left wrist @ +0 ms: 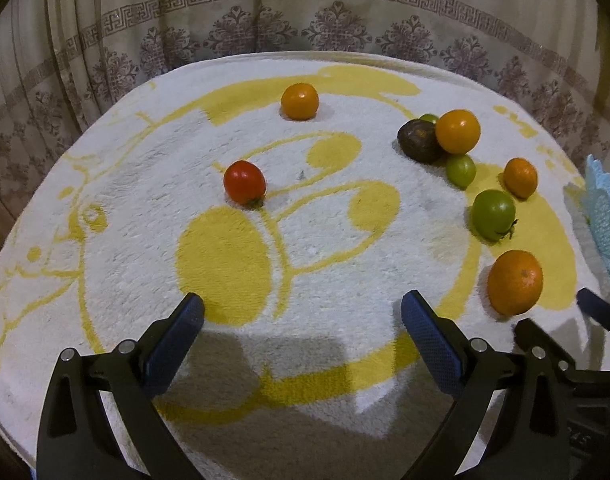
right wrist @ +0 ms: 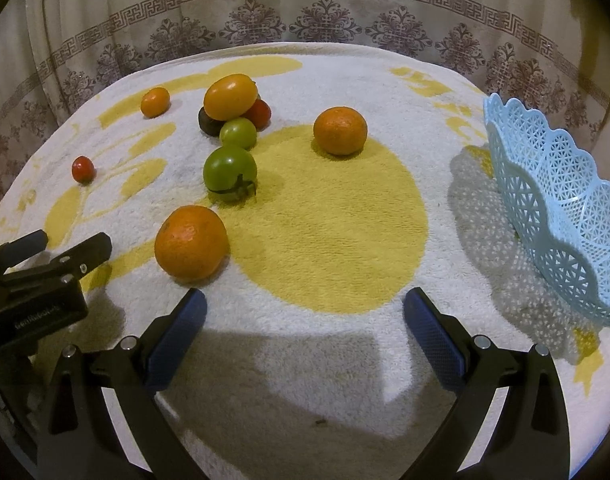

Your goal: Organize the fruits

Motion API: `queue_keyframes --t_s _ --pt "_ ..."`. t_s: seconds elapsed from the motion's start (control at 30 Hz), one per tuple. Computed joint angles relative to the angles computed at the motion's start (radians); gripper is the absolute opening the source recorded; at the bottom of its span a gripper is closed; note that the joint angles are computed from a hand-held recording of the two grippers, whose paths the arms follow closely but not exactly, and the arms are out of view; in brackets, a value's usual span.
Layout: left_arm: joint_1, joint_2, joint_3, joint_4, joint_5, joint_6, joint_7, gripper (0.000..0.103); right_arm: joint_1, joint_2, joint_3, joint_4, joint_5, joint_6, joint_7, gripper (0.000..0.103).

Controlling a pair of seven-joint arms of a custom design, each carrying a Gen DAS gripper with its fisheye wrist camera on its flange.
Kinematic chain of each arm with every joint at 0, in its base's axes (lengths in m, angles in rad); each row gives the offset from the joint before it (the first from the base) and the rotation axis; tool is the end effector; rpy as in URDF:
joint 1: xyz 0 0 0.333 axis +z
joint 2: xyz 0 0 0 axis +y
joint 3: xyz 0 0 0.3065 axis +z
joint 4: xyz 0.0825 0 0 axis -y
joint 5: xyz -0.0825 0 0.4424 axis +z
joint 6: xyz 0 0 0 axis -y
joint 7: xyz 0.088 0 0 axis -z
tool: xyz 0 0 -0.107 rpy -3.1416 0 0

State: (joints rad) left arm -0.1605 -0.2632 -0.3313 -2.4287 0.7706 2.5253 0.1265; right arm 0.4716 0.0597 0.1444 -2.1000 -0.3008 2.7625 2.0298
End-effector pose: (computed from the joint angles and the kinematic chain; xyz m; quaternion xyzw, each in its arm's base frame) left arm 0.4660 -0.2567 0.3913 -0.7783 0.5283 -0.1997 0.2743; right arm 0.5209 0.3829 0.4176 -0.7929 0.5259 -0.1597 0.2631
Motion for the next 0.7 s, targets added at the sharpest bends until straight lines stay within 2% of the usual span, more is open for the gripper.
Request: queue_keyframes --t_s 0.13,0.37,0.63,0.7 --pt "0.018 -0.053 0.013 -0.055 -0.008 0.086 -0.024 0.098 -0.008 -0.020 0.008 -0.017 0.096 0.017 -0.075 0.101" --pt "0.060 -0.116 -0.007 -0.090 -0.020 0.061 -0.014 0.093 0.000 -0.027 0.020 -0.013 0.153 0.046 -0.151 0.101" --pt "0.089 -0.129 0.012 -0.106 -0.086 0.103 0.068 0.081 0.013 -0.002 0.031 0.021 0.231 0.031 -0.243 0.100" --pt "0.099 -0.126 0.013 -0.098 -0.095 0.111 0.091 0.077 0.014 0.009 0.033 0.039 0.265 0.022 -0.267 0.092"
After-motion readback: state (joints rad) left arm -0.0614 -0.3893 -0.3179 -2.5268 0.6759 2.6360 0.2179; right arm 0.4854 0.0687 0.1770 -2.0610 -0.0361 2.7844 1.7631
